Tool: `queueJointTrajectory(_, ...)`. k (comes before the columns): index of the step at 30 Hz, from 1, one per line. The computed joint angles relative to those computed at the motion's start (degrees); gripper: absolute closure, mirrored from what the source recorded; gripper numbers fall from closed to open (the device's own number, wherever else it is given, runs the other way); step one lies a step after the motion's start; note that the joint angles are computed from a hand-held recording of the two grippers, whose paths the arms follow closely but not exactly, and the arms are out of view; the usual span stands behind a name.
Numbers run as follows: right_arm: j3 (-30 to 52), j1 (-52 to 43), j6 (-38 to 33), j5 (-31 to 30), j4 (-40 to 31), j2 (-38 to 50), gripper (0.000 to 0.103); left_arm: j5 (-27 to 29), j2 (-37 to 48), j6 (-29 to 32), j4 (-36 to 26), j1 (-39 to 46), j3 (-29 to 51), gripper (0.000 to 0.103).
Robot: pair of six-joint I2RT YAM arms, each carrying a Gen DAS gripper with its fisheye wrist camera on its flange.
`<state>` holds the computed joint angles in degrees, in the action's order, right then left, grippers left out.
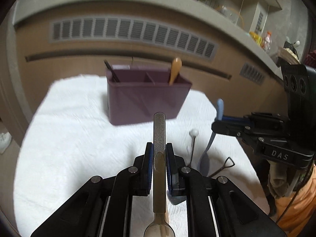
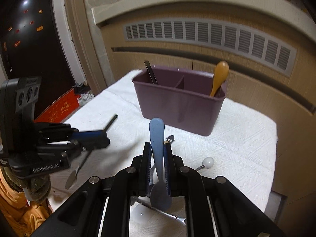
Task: Organize utensils
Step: 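Lift both utensils over the maroon holder and release them inside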
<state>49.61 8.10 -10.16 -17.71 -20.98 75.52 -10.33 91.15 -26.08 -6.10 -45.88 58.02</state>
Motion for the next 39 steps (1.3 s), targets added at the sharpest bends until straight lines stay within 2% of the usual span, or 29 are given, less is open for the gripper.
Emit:
queueJointTrajectory(4, -0.6, 1.9, 0.7, 1.7, -2.3, -5.3, 0.092, -8.0, -3.5, 0.8, 0.5, -3.0, -0.9, 0.091)
queueJointTrajectory(7, -1.1, 3.7, 1.3, 3.9, -3.3, -8.5, 0.092, -17.3, -6.4, 2.1, 1.9, -6.4, -1.8, 0.091)
queueJointTrajectory(10, -1.0, 5.2, 2.2, 6.1, -4.1, -10.9, 0.092, -24.0, -8.5, 2.9, 5.4, -8.8, -3.2, 0.091)
queueJointTrajectory(16, 2.2, 7.1, 2.5, 9.8, -4.9, -13.2, 0.092, -29.0, -7.6, 10.2, 11.6, -9.5, 1.0, 0.091)
queueJointTrajectory(21, 11.5, 6.8, 1.7, 11.4, -5.5, -11.7, 0.092, -30.4, -3.7, 20.9, 19.6, -7.2, 9.1, 0.091)
queueJointTrajectory(23, 16.2, 5.9, 1.3, 11.1, -5.2, -9.9, 0.092, -29.7, -1.9, 24.9, 23.3, -5.8, 11.8, 0.091)
queueJointTrajectory(25, 20.7, 4.6, 1.3, 10.1, -5.1, -7.8, 0.092, -28.3, 0.5, 27.2, 24.3, -3.8, 15.7, 0.091)
queueJointTrajectory(31, 33.0, 1.2, 1.7, 8.5, -4.4, 2.0, 0.092, -21.2, 8.3, 23.5, 17.9, 2.5, 27.7, 0.091)
queueJointTrajectory(35, 38.4, -0.8, 2.2, 7.9, -3.9, 8.7, 0.092, -17.8, 13.0, 22.6, 17.9, 5.3, 32.3, 0.091)
queueJointTrajectory(39, 41.7, -2.5, 2.5, 6.6, -3.8, 14.4, 0.092, -11.7, 17.1, 20.4, 18.9, 8.3, 35.3, 0.091)
